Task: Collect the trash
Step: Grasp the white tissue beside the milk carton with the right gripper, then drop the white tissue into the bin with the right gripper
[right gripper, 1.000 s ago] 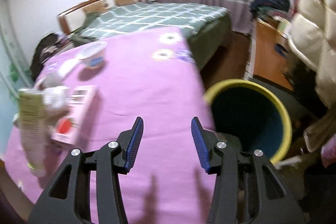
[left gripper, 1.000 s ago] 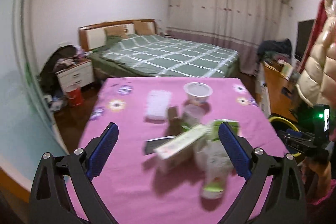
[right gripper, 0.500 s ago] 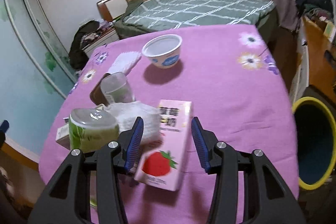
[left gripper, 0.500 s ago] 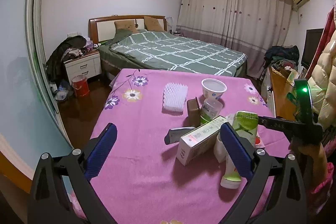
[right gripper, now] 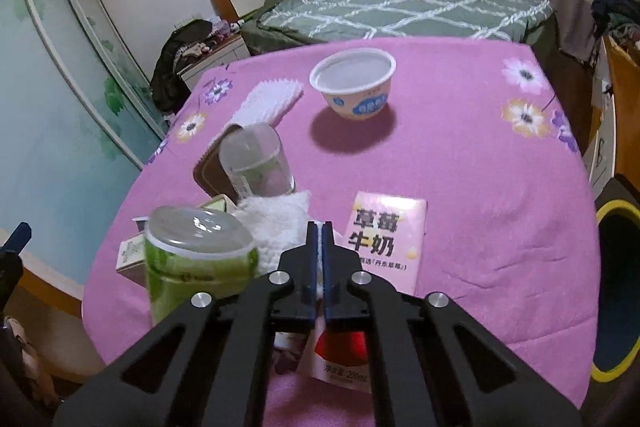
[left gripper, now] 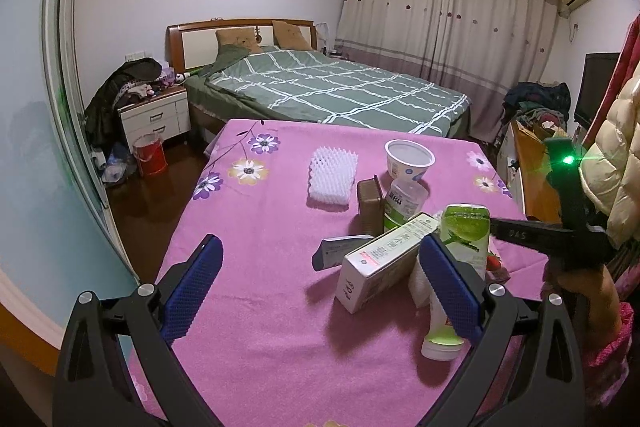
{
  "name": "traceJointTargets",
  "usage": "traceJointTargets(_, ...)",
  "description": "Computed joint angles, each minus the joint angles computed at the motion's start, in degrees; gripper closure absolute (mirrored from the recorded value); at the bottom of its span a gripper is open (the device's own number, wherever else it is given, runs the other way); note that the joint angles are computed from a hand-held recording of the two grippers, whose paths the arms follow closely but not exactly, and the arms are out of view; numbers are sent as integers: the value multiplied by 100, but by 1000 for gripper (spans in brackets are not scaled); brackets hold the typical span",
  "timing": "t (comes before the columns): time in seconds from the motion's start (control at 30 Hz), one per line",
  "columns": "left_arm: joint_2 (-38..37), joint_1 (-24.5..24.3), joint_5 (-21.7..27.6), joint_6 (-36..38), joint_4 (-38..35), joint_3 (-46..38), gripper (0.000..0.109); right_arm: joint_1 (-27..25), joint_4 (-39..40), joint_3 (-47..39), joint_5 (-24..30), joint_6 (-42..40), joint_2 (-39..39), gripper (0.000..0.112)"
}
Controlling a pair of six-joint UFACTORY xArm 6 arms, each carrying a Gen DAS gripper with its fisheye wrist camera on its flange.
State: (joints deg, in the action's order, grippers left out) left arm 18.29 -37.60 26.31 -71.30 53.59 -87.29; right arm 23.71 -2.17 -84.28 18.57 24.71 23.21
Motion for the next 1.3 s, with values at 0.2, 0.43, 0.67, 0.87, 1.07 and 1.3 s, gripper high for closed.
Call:
traceJointTargets(0.2,65,-3,-21,48,-55,-27,11,-64,-815,118,-189,504,-320,111)
traceJointTargets(0.43,177,-75,17,129,-111,-143,11,-160,-1578,53,-228,835,-727,111)
traceJointTargets(0.67,239,-137,6,214,-132,-234,11,-255,-2269,-174,-131,1168,-1034,111)
traceJointTargets(0.87,249,-135,-54,293,-178,-239,11,-404,-3237,-210,25,1848,-1417,111)
traceJointTargets(1.07,335,-125,-125,461,-336,-310,11,-703,-3937,239,389,2474,-2000,111)
traceJointTargets(1.3,545,-215,-101,753,-552,-562,11,-1264,-4379,1058,666,3004,-2752,111)
